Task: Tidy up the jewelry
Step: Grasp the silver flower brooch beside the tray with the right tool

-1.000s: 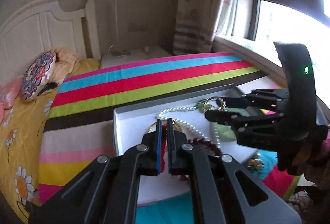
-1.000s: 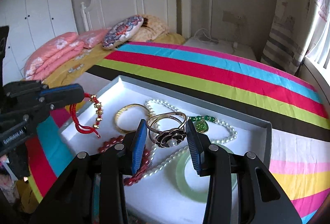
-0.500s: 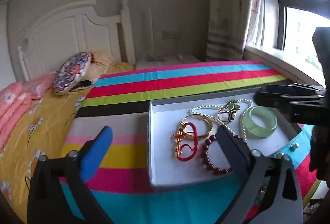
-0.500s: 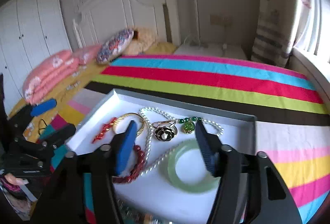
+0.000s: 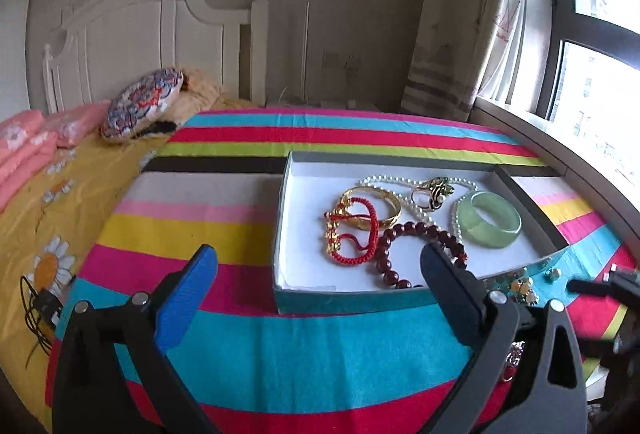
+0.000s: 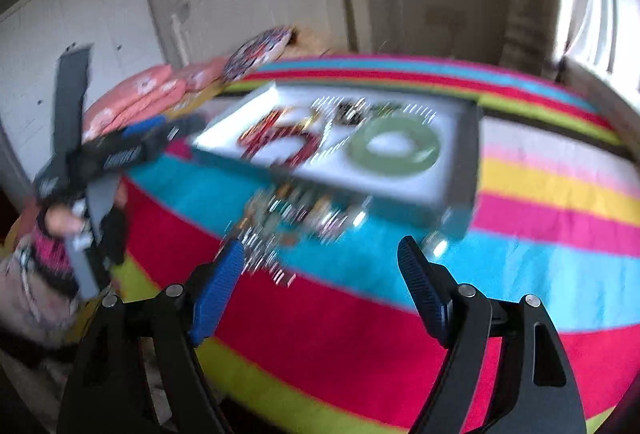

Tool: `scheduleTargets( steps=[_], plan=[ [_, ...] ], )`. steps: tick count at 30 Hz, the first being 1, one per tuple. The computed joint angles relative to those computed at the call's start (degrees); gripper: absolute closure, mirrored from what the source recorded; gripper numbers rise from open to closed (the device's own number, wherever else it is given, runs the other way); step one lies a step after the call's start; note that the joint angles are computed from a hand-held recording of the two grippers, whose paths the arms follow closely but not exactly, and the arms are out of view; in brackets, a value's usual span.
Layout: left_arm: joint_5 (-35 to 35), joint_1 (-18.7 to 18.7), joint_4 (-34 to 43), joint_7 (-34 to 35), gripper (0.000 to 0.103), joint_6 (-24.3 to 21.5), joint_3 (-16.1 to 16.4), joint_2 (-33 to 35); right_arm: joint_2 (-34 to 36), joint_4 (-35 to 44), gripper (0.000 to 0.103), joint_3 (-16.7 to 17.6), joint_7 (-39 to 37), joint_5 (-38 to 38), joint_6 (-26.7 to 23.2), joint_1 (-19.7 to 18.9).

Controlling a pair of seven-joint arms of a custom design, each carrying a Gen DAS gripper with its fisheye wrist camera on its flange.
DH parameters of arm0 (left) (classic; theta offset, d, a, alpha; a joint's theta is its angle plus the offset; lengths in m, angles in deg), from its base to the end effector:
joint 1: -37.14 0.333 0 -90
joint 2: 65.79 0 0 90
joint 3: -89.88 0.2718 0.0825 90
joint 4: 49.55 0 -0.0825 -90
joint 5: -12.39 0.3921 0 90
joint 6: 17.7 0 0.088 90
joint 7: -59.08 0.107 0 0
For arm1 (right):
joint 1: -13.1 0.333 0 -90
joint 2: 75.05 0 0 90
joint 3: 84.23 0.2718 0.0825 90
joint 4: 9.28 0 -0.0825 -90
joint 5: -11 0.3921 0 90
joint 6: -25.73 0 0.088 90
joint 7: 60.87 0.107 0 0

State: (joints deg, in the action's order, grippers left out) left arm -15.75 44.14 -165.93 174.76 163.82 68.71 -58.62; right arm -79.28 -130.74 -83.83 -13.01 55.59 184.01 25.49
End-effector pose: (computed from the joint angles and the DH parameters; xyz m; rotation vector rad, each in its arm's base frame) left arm 0.6119 -0.1028 0.4565 -1.5098 1.7906 -1.0682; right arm 0.5719 0.0995 0.4704 -1.8906 1.3479 -0.3860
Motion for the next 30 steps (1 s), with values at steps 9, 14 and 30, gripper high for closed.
scheduleTargets(
  steps=[9, 14, 30],
  plan=[
    [-6.0, 1.5, 1.1, 5.3, 0.003, -1.2, -2.1, 0.5, 3.3, 3.8, 0.033, 0.6, -1.4, 0.0, -4.7, -0.2],
    [-10.7, 1.1, 1.7, 9.3, 0.003, -1.4, -2.1, 0.5, 4.1, 4.7, 0.055, 1.4, -2.4, -0.6, -5.3, -0.3],
    [-13.9, -2.0, 2.3, 11.5, 0.003, -2.3, 0.9, 0.5, 0.7, 0.4, 0.093, 0.7, -14.1, 4.7, -3.5, 1.2]
  ],
)
